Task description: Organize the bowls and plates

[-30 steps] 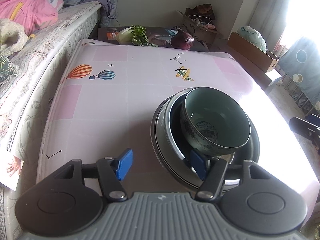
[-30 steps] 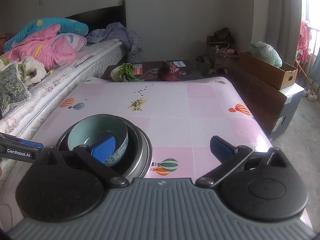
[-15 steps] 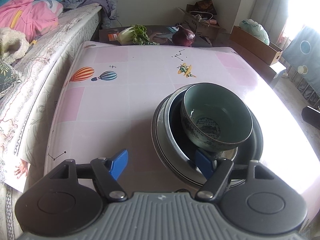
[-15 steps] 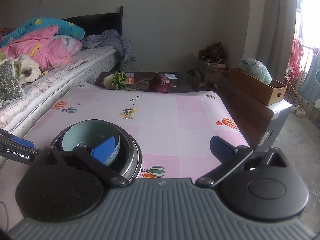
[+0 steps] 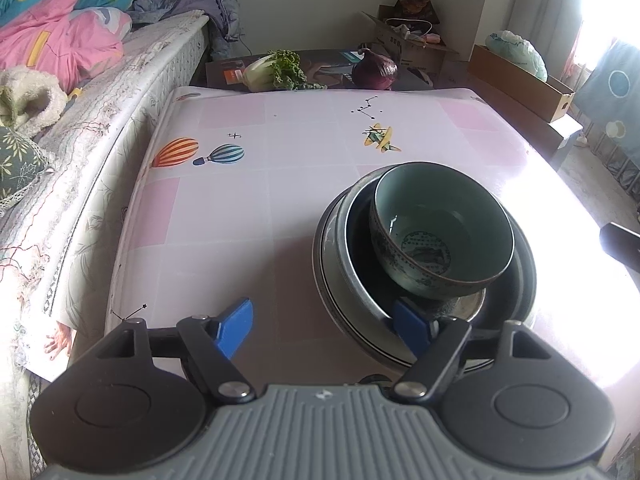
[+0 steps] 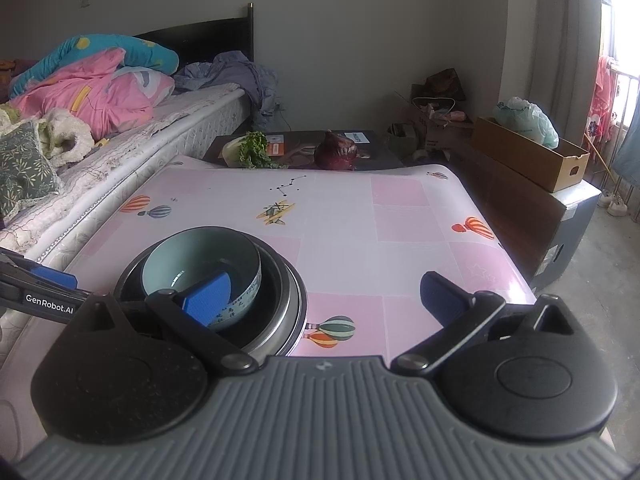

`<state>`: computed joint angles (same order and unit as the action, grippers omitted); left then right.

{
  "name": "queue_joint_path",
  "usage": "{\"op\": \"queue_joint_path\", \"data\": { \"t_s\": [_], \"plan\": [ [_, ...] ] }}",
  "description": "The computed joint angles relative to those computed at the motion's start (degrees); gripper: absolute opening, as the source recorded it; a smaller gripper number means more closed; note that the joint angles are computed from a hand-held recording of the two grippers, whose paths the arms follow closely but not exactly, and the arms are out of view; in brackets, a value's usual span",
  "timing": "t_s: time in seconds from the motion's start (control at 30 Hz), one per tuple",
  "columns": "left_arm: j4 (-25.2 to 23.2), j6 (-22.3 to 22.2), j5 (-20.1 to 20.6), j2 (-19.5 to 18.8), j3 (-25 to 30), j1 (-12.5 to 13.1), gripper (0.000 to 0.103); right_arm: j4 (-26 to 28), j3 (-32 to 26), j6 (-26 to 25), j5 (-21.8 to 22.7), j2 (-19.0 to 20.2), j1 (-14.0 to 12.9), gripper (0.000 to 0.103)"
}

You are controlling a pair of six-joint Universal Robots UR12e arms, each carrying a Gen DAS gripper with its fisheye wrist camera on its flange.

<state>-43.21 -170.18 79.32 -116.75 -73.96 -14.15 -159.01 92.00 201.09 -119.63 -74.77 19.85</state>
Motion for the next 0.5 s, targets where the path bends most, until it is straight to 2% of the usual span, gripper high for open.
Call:
{"op": "queue_joint_path", "data": {
  "t_s": [0.27,0.5],
  "plan": [
    [0.5,0.3,0.8,0.3,-0.3,-0.2,0.08,-0.2,0.2,0.9,1.7,0.0,0.1,0.102],
    [1.0,0.6,1.4,0.7,-0.8,-0.3,0.081,-0.5,0.6,1.0,1.3,-0.2,0.5,0.102]
  ]
}}
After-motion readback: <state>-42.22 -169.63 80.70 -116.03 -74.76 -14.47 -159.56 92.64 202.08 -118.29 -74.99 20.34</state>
